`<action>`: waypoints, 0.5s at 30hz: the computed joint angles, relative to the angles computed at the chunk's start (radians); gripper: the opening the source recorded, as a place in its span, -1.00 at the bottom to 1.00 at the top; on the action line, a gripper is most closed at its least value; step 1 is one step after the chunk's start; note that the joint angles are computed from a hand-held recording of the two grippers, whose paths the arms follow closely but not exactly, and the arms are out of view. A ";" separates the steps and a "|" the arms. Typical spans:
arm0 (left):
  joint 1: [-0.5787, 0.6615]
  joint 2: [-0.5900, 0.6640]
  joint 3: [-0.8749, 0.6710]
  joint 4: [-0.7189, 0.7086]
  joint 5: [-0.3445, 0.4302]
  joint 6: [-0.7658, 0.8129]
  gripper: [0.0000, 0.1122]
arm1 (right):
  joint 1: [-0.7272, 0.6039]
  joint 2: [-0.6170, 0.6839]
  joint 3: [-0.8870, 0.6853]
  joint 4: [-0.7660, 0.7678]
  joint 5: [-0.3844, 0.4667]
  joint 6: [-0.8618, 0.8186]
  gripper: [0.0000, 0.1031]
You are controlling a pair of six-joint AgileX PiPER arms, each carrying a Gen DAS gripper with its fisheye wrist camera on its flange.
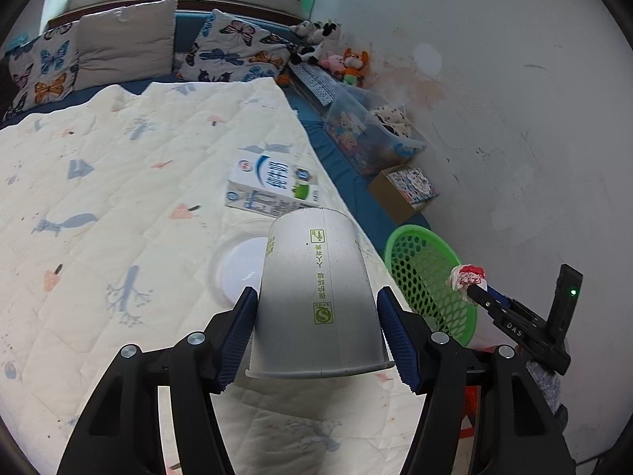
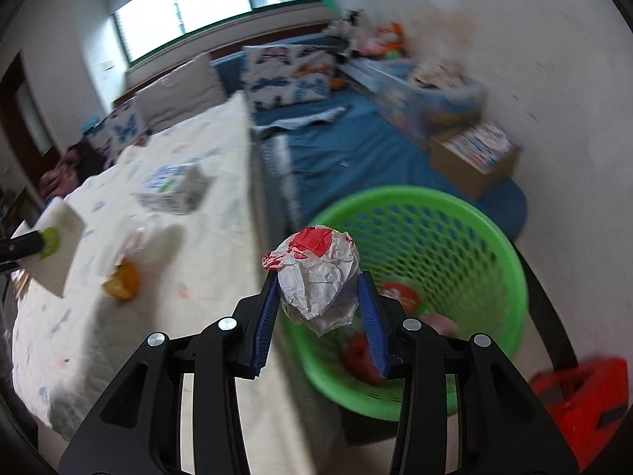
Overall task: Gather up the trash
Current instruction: 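Carry wrapper and paper cup to the wastebasket and open the right tool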
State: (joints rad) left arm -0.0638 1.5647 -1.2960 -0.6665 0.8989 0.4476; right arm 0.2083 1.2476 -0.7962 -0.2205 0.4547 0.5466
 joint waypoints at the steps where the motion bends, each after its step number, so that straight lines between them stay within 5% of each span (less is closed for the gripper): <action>1: -0.022 0.008 -0.012 0.014 -0.004 -0.017 0.07 | -0.026 -0.005 0.015 0.027 -0.009 -0.028 -0.19; 10: -0.151 0.061 -0.094 0.086 -0.010 -0.112 0.07 | -0.209 0.014 0.094 0.380 -0.070 -0.381 -0.14; 15: -0.227 0.108 -0.153 0.121 -0.010 -0.162 0.07 | -0.238 0.024 0.101 0.420 -0.087 -0.420 -0.01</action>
State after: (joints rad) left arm -0.2908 1.6729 -1.4486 -0.5455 0.8889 0.2856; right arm -0.0298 1.2715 -0.6956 0.1993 0.3677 0.1271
